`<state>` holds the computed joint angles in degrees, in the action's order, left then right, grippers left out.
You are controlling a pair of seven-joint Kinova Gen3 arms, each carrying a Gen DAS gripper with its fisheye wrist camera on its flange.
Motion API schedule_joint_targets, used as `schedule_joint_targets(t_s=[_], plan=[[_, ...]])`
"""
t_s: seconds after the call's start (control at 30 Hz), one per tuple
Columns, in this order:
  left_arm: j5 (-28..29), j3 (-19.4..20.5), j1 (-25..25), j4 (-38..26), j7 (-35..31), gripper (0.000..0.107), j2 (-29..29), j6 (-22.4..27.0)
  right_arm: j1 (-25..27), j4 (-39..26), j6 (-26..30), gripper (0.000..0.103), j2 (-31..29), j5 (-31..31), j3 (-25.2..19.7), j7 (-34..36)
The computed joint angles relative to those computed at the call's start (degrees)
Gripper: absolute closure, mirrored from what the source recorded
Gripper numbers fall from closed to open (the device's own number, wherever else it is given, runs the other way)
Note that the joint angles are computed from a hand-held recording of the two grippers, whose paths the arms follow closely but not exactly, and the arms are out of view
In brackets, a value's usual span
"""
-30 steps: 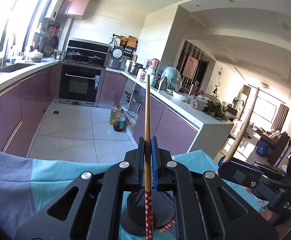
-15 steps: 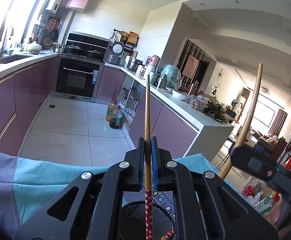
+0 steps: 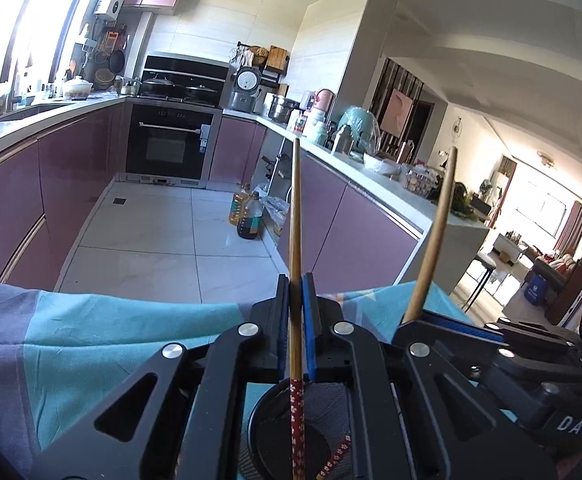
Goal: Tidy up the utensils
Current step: 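Lift the chopstick with the right gripper and drop it into the mesh cup, then move the right gripper back to the chopsticks and grasp another one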
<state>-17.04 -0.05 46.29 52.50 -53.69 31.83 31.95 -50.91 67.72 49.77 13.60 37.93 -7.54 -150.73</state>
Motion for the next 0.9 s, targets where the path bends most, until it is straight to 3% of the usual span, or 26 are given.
schedule_joint_targets(t_s=[0.17,0.27,0.3,0.5,0.77,0.9], plan=[[-1.20,-0.06,0.70,1.01,-1.61,0.099,-0.35,2.91,0.72,-0.85,1.32,0.095,1.44,-2.75,0.22,1.04],[-0.80,1.12,-0.05,1.68,-3.39,0.090,-1.00,4.59,0.44,0.02,0.92,0.094,1.45,-2.32,0.90,-0.57],[-1.29,0.61,0.34,2.00,-2.98,0.081,-1.33,5.06,-0.03,0.02,1.30,0.092,1.52,-1.54,1.16,-1.30],[-2.50,1.34,-0.46,4.94,-4.62,0.071,-4.75,6.81,-1.27,1.11,1.67,0.079,0.59,1.81,1.22,-3.98],[-7.37,2.93,-1.15,17.45,-4.69,0.059,-14.06,5.52,-2.26,6.44,-2.13,0.067,-3.33,6.23,-2.28,-5.51],[-6.63,5.79,-4.67,23.98,-6.10,0.056,-18.48,6.39,-1.95,8.11,-4.13,0.065,-3.97,3.72,-4.81,-2.91]])
